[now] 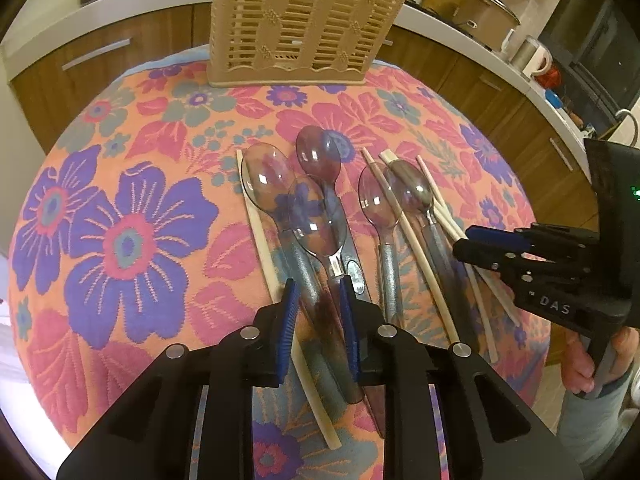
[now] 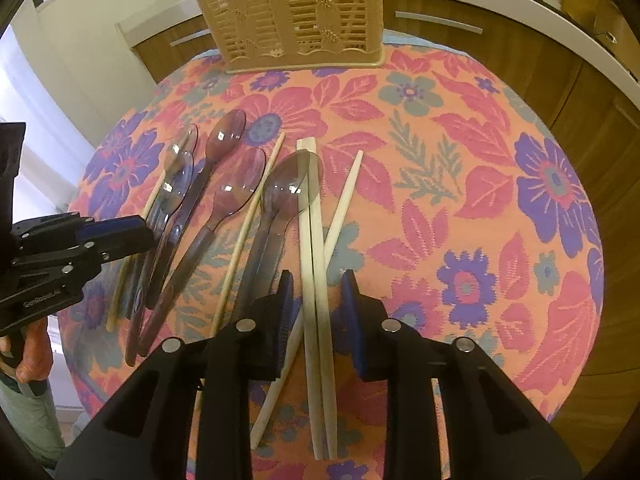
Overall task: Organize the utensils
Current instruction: 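Grasp another chopstick pair with the right tool while the left tool grasps a clear spoon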
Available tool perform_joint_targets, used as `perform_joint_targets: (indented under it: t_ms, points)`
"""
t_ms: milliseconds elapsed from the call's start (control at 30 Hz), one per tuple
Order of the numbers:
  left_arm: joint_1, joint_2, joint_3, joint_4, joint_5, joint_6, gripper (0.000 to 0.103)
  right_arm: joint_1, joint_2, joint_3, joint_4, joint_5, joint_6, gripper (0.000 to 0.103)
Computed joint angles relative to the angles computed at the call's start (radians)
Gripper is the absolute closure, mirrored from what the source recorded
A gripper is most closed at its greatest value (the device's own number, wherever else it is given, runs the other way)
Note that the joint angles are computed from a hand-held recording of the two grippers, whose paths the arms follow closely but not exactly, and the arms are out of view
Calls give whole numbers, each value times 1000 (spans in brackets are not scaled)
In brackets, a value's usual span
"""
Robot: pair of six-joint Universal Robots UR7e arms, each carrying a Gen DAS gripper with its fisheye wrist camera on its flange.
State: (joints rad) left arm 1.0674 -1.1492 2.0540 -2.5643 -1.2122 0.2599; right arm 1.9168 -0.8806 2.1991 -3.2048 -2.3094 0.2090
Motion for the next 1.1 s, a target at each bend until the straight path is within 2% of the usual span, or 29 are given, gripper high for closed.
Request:
perform_joint_targets:
  t_ms: [33, 100, 133, 167, 333, 533, 567, 633, 767, 1000, 1033, 1100]
  points:
    - [-1, 2, 2, -8, 1, -1, 83, 1, -1, 2, -2, 4, 0, 93]
    - [-2, 3, 3, -14, 3, -2, 87, 1, -2, 6, -12, 3, 0, 93]
    - [-5, 5, 8, -28, 14, 0, 95, 2, -1, 8, -25, 1, -3, 93]
    - [-8, 10, 10, -34, 28, 2, 99, 1, -3, 13, -37, 4, -3, 93]
    - [-2, 13, 16, -67, 20, 1, 103, 4, -12, 26, -84, -7, 16, 93]
    - [10, 9, 15, -75, -3, 13, 103, -10, -37, 49, -130, -9, 38, 93]
    - [11, 7, 14, -72, -4, 9, 92, -15, -42, 53, -135, -4, 40, 93]
    - [2, 9, 21, -87, 16, 10, 81, -27, -53, 63, -145, 7, 38, 93]
    - [-34, 35, 28, -106, 102, 29, 78, -43, -62, 76, -160, 26, 31, 93]
    - [-77, 105, 7, -136, 202, 67, 79, -57, -74, 92, -194, 24, 24, 93]
    - [-82, 111, 11, -156, 220, 76, 87, -56, -75, 92, -194, 16, 26, 93]
    - [-80, 111, 20, -183, 228, 94, 91, -58, -73, 94, -196, 12, 32, 93]
